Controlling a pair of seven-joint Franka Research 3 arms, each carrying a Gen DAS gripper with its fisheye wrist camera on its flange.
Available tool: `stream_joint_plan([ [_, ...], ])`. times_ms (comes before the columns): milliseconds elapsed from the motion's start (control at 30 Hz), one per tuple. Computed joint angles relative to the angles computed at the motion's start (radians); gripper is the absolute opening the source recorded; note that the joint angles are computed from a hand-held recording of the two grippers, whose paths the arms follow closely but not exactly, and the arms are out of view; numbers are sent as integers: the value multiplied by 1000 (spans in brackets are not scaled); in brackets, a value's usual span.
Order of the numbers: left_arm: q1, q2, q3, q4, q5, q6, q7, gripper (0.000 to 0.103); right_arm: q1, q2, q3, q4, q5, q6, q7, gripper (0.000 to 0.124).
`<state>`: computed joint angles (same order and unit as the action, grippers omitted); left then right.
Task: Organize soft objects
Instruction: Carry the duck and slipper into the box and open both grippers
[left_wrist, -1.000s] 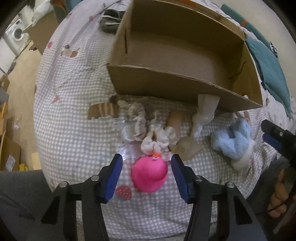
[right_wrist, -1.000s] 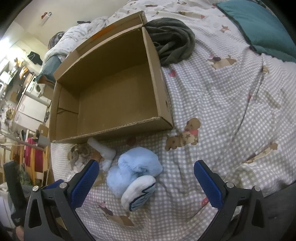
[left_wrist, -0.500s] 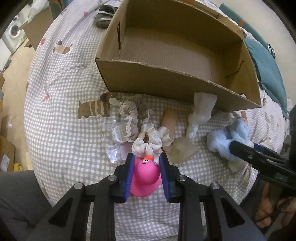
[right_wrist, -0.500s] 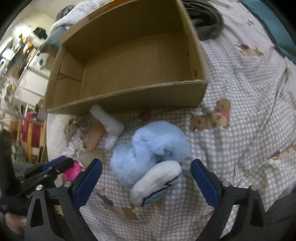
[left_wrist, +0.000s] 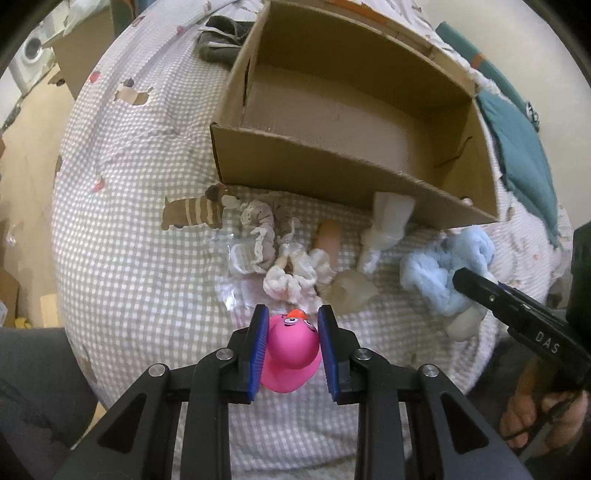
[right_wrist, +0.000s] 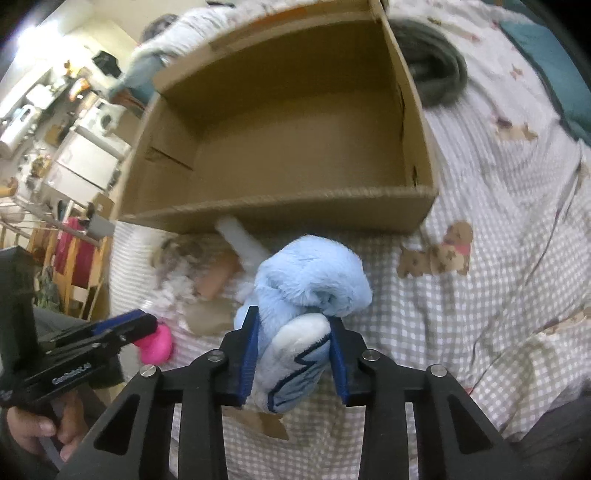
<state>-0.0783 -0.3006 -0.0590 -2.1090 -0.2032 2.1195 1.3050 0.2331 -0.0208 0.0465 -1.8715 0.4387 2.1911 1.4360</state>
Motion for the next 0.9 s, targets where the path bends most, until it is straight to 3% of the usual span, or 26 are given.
stream_joint_plan([
  [367,29,-71,8,39,103,-3,-55,25,-19,-112,-34,-24,131,6,-77,36],
  [567,36,7,16,158,112,7,-28,25,-22,-112,-38,31,165,9,-83,36],
  [900,52,187,-17,375,138,-2,10,25,-27,47,-18,232,153,13,-55,36],
])
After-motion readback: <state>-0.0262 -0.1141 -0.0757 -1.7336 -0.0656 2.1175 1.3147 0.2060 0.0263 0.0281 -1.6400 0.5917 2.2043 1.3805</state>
